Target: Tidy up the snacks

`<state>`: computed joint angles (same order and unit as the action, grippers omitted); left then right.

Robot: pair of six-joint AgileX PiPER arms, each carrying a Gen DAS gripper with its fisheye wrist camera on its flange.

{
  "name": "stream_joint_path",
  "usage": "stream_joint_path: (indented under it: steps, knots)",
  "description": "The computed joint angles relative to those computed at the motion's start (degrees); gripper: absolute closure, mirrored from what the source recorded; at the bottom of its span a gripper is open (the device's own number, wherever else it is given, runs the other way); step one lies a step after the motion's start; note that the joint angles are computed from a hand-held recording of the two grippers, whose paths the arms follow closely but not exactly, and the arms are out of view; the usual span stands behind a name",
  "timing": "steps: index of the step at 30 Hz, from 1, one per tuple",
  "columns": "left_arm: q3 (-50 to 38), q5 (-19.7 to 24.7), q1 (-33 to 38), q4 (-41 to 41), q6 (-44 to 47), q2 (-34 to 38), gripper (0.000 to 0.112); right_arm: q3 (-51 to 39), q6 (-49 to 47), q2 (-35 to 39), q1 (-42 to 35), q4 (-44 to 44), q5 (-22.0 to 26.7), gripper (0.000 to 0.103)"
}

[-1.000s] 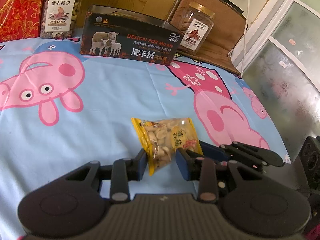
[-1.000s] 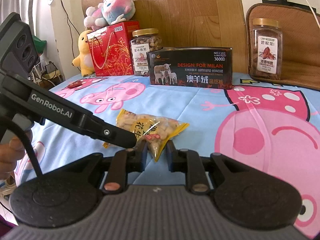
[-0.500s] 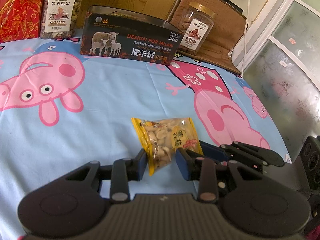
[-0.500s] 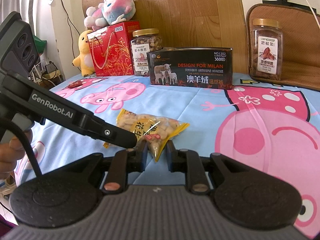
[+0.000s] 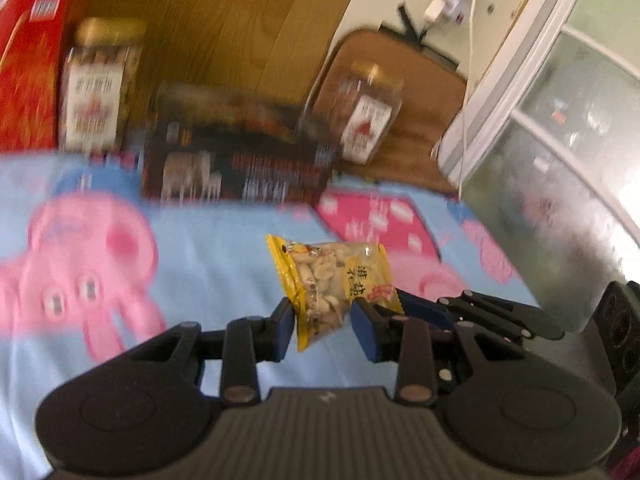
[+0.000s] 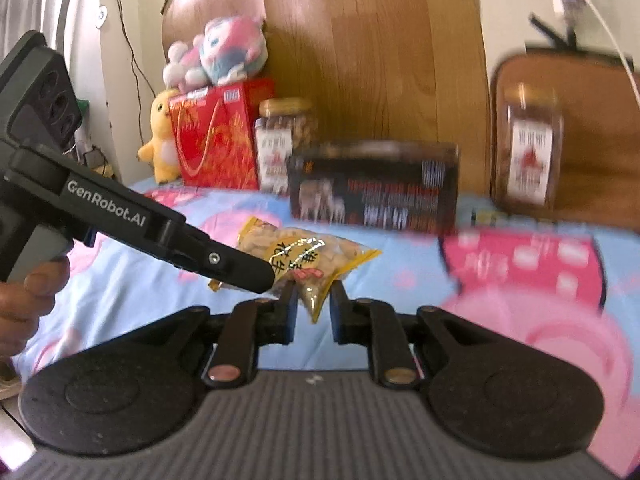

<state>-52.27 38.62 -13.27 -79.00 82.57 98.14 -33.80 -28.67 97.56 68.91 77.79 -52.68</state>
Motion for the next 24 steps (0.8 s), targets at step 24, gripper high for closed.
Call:
stream_joint_path:
  steps: [24]
  knots:
    - [-45.8,-11.9,-8.3,37.1,-50.8,24.6,0.07,-18.8,-14.9,5.4,-31.8,-5.0,15.9,0.065]
